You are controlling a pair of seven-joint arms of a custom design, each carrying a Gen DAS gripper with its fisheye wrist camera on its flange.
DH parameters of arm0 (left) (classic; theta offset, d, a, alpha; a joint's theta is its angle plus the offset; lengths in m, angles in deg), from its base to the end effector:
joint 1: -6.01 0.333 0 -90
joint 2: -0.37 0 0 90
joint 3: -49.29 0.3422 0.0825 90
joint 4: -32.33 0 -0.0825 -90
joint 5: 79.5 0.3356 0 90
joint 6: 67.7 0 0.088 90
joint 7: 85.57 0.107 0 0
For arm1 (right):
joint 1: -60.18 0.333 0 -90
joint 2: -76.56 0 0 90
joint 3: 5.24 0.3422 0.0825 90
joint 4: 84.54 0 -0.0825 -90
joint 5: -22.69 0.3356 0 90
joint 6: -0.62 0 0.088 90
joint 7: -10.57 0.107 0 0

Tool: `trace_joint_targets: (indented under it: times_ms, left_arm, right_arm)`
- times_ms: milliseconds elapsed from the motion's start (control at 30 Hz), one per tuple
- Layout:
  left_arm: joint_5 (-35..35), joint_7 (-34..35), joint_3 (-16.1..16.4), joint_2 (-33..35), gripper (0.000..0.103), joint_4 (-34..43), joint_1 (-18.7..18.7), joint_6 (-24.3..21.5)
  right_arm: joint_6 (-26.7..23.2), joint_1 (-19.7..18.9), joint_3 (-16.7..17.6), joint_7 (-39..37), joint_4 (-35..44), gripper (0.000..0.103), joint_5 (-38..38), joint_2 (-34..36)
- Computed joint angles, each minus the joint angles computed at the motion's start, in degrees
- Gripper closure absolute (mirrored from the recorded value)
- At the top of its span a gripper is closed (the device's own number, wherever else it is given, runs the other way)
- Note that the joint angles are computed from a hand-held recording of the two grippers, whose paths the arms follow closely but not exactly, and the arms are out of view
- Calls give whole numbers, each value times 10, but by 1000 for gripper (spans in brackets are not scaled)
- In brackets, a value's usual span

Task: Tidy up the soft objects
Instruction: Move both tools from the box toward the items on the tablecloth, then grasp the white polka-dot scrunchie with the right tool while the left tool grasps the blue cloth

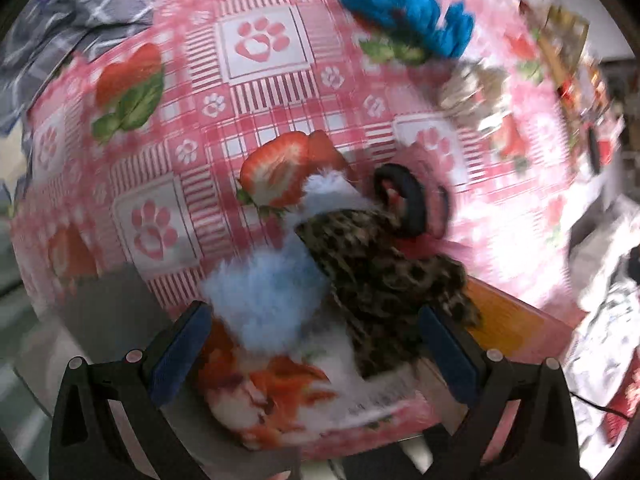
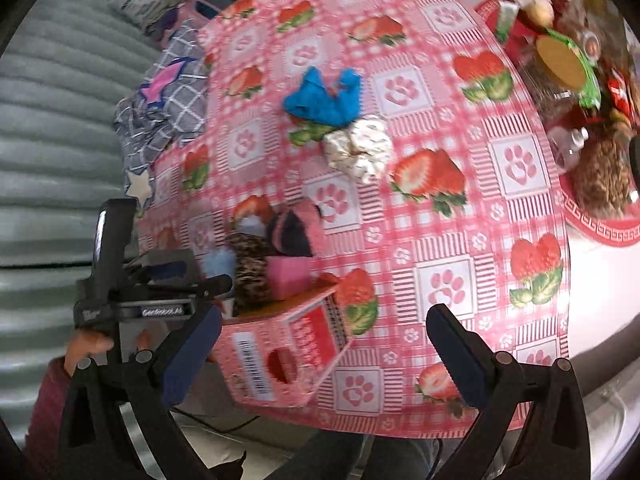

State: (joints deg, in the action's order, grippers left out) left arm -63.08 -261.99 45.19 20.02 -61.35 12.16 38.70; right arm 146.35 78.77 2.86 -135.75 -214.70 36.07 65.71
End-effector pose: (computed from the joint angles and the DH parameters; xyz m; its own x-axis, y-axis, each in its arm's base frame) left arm 0.6077 0.0493 0.4564 -0.9843 0.1038 0.1430 0.1348 0.9643 0.2280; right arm 0.4249 0.2151 0.5344 -0.9120 0.3179 -0.2593 0.2047 0.9004 0.3839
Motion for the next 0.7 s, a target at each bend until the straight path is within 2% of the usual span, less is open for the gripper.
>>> trace_joint_targets:
  times_ms: [67, 200, 367, 433, 467, 500, 533, 633, 700]
  left_arm:
    - [23, -15, 0, -13, 0, -50, -6, 57]
    - [72, -72, 6, -9, 0, -92, -24, 99]
    - [40, -79, -4, -28, 0, -143, -12, 190]
    - [-3, -81, -6, -42, 0, -175, -11, 280]
    - [-12, -94, -21, -42, 0, -186, 0, 334]
    - [-19, -106, -15, -38, 0, -184, -8, 356]
    - [-24, -133, -14, -28, 0, -162, -17, 346]
    - [-78, -162, -22, 4, 0, -54, -23, 221]
    - [-105, -151, -28, 9, 0, -14, -18, 166]
  right_arm:
    - [17, 5, 2, 2, -21, 0, 13, -8]
    - [54, 17, 6, 4, -63, 0, 45, -22]
    - [93, 33, 5, -13, -100, 0, 86, -28]
    - [104, 37, 2, -24, -110, 0, 100, -28]
    - [107, 40, 0, -32, -113, 0, 107, -29]
    - [109, 42, -3, -41, -116, 0, 114, -29]
    - [110, 42, -5, -49, -118, 0, 119, -28]
    - [108, 42, -10, -73, -122, 0, 129, -28]
    - [110, 44, -16, -98, -127, 0, 145, -25]
